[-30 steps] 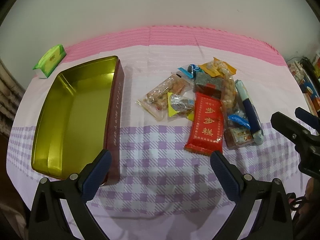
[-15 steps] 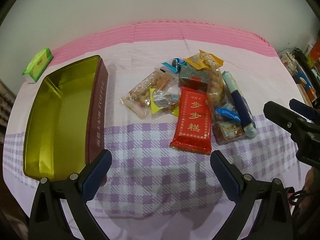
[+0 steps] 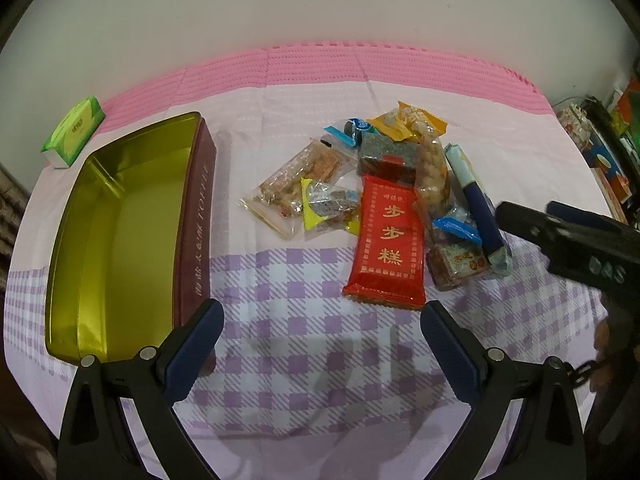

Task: Organize snacks
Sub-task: 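Grasp the blue soda cracker pack with the right gripper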

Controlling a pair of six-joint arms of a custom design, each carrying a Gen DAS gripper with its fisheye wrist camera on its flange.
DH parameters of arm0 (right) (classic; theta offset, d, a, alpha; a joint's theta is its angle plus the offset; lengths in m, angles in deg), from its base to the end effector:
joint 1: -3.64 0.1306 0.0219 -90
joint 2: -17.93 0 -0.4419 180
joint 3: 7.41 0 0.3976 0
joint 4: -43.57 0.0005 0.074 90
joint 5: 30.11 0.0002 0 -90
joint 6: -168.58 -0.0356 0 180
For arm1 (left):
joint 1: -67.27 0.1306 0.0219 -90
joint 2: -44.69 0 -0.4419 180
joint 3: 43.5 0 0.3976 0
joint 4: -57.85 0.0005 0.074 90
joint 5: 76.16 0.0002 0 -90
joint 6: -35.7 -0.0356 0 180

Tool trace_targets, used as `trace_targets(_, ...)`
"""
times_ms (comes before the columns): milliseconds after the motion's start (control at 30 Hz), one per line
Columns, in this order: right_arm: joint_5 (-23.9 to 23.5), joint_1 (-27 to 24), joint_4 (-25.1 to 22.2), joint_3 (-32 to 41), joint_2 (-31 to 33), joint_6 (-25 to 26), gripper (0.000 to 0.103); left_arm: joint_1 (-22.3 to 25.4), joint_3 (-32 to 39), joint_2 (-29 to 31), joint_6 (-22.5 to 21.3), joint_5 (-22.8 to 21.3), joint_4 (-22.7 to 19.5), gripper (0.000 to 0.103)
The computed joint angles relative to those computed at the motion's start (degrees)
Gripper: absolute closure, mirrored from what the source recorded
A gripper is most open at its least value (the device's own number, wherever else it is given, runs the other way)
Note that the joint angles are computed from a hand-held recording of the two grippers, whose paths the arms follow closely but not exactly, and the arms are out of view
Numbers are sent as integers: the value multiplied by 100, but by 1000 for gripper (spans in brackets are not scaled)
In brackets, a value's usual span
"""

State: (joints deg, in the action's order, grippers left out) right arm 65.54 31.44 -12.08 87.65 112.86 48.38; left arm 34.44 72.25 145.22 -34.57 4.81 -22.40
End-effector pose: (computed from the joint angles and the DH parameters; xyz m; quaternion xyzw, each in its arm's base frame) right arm 0.4612 0.2386 0.4815 0.0346 0.9534 0.1023 0.2817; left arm 0.4500 -0.2843 0.5704 0.0941 0.9689 -0.0265 0.2273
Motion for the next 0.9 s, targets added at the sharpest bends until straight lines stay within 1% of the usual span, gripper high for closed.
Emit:
trace_targets(67,-173,-71,14,57,91,-31,15,-1,10,-6,-21,-4,12,4)
trace_targets(133,-377,-168,33,142,222,-104,16,-4,27,-4,-49,-42,16,4)
trace_targets(200,-535,-231,48,200,323,-165,20,3,49,4,-58,-58,-3,4)
trace_targets(267,-704,-294,52,247,420,-210,26,18,72,13,-63,-40,-9,4)
trace_targets(300,-831,-338,74,253,472,-265,27,17,83,17,-71,-40,-11,4)
trace_targets(467,-1053,-405,186,194,526,-368,41,21,150,70,-93,-51,-34,4)
trace_targets(533,-950,-377,189,186,520,-296,45,16,170,88,-105,-63,-44,4)
trace_targets(567,-924,-371,196,189,527,-271,49,12,182,98,-112,-60,-49,4)
trace_targets(633,-877,-364,198,175,525,-267,54,8,200,113,-118,-47,-46,4)
trace_targets(733,-658,-321,82,207,540,-134,54,6,211,125,-124,-18,-45,4)
trace_targets(800,-402,-259,-32,220,544,10,54,5,237,157,-140,-15,-47,4)
trace_targets(900,-232,-229,-133,191,507,145,54,-6,291,201,-219,42,-27,4)
